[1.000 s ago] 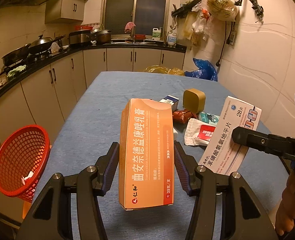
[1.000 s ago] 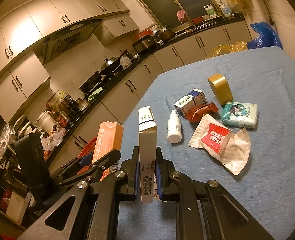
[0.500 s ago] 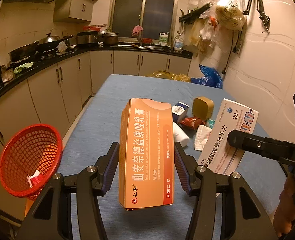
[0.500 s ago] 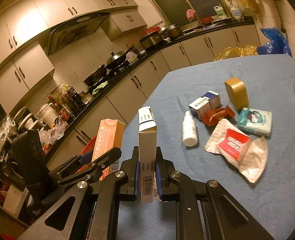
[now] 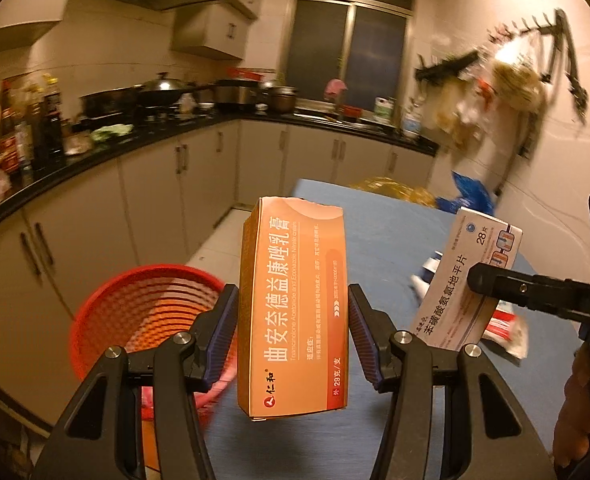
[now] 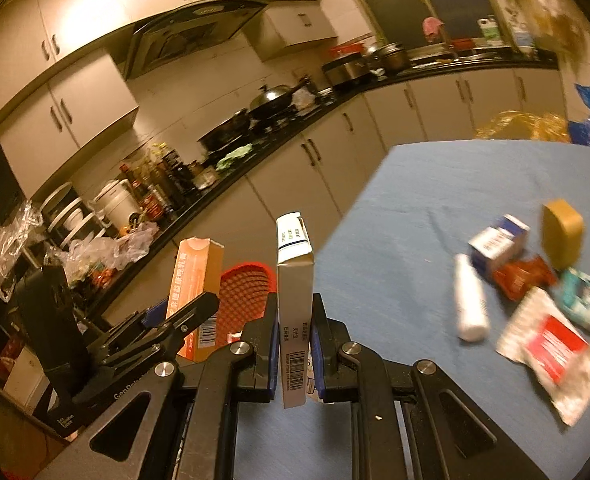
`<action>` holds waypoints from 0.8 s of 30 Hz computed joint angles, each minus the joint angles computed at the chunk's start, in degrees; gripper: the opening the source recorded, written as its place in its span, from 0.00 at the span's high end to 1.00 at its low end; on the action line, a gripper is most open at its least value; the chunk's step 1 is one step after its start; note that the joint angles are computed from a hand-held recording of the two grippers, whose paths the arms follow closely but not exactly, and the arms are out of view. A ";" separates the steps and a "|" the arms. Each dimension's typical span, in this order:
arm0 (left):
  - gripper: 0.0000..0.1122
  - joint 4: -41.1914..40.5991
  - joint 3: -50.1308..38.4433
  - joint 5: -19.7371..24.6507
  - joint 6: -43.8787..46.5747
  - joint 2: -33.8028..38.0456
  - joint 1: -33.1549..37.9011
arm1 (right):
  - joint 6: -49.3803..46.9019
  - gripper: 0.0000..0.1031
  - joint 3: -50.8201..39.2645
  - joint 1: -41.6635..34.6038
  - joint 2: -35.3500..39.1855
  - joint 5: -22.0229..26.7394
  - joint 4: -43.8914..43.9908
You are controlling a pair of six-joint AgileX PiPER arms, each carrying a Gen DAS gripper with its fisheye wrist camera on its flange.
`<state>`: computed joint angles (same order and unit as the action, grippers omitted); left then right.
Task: Collect trash
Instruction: 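Release the orange box into the red basket while the right tool drops the white box there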
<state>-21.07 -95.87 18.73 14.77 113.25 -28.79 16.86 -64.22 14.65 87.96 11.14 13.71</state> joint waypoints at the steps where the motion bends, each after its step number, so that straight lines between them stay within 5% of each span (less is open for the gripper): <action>1: 0.53 0.40 0.11 -0.35 -0.44 0.07 1.05 | -0.94 0.86 -2.21 0.39 1.76 0.63 0.86; 16: 0.53 -4.52 -7.63 4.53 2.01 8.99 12.22 | 2.05 0.86 -44.32 4.80 31.86 16.65 -2.35; 24: 0.53 -4.99 -12.13 6.95 1.37 13.40 14.08 | 2.76 0.84 -59.48 4.44 42.80 24.85 -2.19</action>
